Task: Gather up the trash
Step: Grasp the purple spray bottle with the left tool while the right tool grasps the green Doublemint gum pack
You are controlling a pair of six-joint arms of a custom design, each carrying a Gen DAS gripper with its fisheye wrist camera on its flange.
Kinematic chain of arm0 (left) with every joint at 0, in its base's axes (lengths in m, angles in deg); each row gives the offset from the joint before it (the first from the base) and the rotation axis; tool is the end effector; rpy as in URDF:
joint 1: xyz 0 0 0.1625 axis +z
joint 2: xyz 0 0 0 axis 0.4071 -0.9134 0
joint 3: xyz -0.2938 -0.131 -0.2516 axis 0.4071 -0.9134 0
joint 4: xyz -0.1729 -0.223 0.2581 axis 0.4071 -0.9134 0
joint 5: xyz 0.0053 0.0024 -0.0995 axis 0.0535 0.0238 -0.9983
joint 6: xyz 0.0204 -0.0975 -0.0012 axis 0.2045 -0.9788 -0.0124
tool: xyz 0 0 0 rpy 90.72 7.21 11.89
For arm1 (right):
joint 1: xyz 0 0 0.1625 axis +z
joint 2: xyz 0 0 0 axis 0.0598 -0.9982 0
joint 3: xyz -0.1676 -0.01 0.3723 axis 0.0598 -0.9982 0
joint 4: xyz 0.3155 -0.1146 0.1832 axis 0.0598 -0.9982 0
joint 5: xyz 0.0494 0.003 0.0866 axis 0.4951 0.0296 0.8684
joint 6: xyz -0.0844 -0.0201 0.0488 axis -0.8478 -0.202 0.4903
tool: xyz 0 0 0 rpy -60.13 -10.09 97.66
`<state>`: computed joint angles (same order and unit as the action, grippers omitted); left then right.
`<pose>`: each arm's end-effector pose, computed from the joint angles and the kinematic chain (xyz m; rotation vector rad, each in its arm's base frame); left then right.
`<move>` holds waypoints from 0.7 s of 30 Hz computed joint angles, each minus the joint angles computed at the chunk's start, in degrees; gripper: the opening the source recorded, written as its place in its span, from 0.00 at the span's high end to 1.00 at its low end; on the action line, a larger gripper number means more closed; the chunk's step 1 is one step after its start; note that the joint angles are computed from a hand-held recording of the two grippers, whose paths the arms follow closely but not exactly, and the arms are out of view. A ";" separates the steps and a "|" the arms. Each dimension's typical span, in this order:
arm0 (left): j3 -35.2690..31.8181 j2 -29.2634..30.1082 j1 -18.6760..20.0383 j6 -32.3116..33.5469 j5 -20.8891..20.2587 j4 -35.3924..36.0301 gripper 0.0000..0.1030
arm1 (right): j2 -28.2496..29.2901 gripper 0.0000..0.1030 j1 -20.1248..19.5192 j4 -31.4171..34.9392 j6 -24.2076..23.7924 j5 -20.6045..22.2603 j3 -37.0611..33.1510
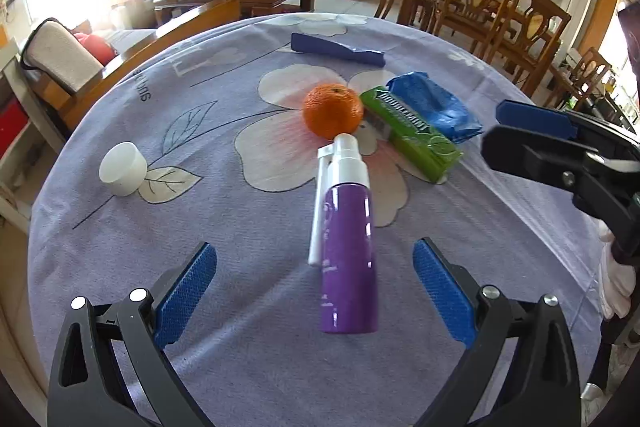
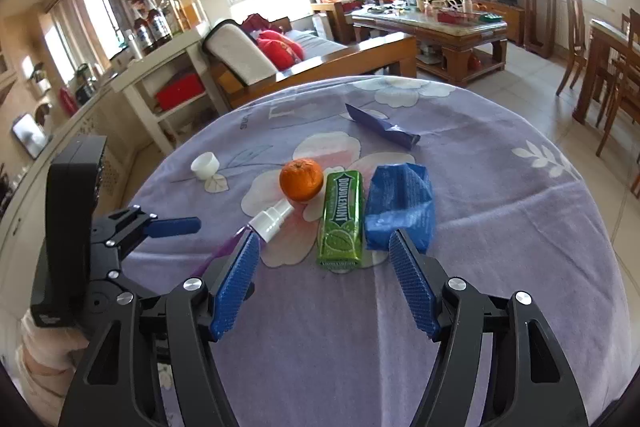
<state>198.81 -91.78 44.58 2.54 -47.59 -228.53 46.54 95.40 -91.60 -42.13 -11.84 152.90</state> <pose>0.0062 -0.5722 0.1746 -0.0255 2.2229 -0.8232 0.2387 -0.7051 -0.0553 1.4419 -2.6393 0.2661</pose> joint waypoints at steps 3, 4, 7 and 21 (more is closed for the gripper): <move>0.10 -0.43 0.05 -0.31 -0.24 1.09 0.06 | 2.46 0.38 0.62 2.37 0.08 -1.50 -3.74; 0.23 -0.57 0.06 -0.32 -0.26 1.42 0.06 | 3.16 0.40 0.77 2.80 0.03 -2.01 -4.64; 0.13 -0.65 -0.12 -0.09 0.03 2.08 0.08 | 5.38 0.42 1.16 4.14 -0.31 -3.86 -7.57; 0.45 -0.62 -0.74 1.67 3.78 0.09 0.54 | 10.72 0.66 2.55 1.41 -5.49 -9.95 -12.66</move>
